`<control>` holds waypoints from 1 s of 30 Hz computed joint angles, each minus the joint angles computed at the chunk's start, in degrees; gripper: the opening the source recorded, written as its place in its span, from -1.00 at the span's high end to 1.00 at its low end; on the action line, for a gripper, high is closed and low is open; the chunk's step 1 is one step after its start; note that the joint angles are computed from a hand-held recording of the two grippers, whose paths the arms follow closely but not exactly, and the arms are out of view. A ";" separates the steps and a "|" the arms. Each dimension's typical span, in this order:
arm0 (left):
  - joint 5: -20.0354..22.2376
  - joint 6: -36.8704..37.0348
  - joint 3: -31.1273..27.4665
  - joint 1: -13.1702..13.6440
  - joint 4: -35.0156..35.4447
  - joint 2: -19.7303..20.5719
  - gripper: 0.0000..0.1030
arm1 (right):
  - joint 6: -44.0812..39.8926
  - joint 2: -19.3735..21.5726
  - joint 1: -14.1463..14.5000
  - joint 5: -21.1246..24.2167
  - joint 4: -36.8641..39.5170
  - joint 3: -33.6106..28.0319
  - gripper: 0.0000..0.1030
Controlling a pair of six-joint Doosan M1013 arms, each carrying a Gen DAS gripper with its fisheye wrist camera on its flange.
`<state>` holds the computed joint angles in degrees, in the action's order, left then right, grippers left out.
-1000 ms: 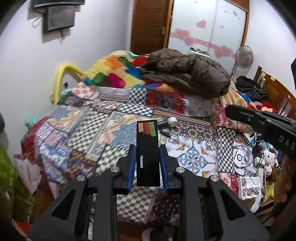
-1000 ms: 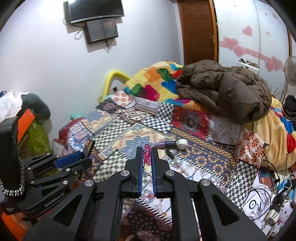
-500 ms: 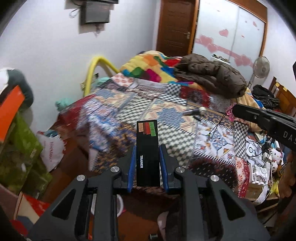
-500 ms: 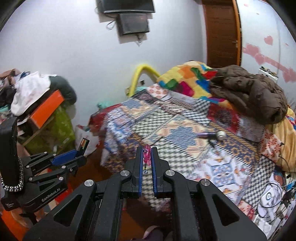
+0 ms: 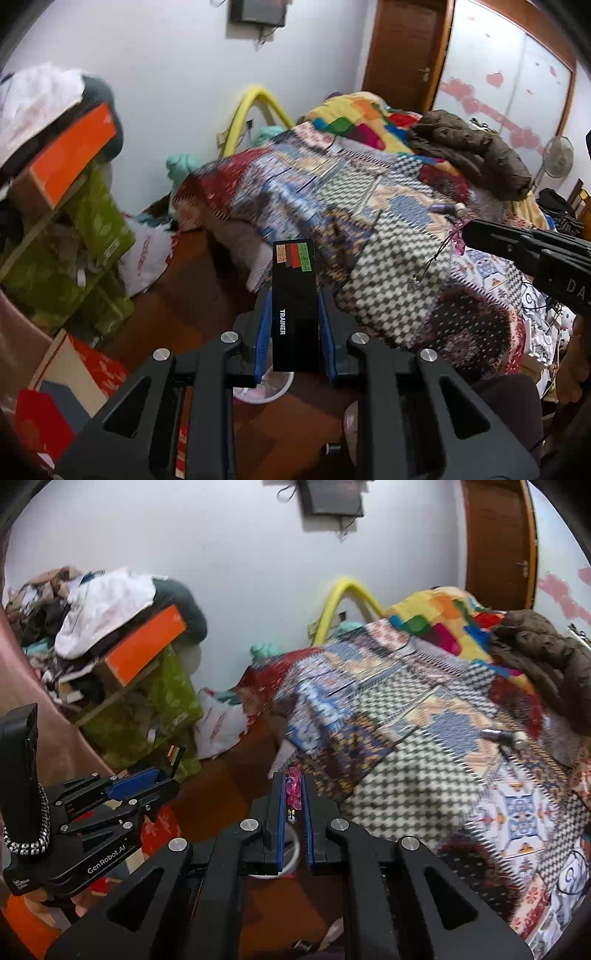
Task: Collect trash
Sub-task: 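Carry the pink item and black box in both tools to the white bin, then open the left tool over the bin while the right tool releases the pink item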
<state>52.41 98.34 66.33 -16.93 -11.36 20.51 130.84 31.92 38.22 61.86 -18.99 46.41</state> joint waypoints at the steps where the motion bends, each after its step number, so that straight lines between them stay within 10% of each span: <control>1: 0.25 -0.27 0.31 0.47 0.16 0.14 0.54 | -0.66 0.84 0.01 0.44 1.02 -0.94 0.85; 30: 15.50 -7.54 -5.80 4.41 0.77 12.92 0.42 | -14.14 25.05 -3.08 23.78 23.12 -34.42 0.62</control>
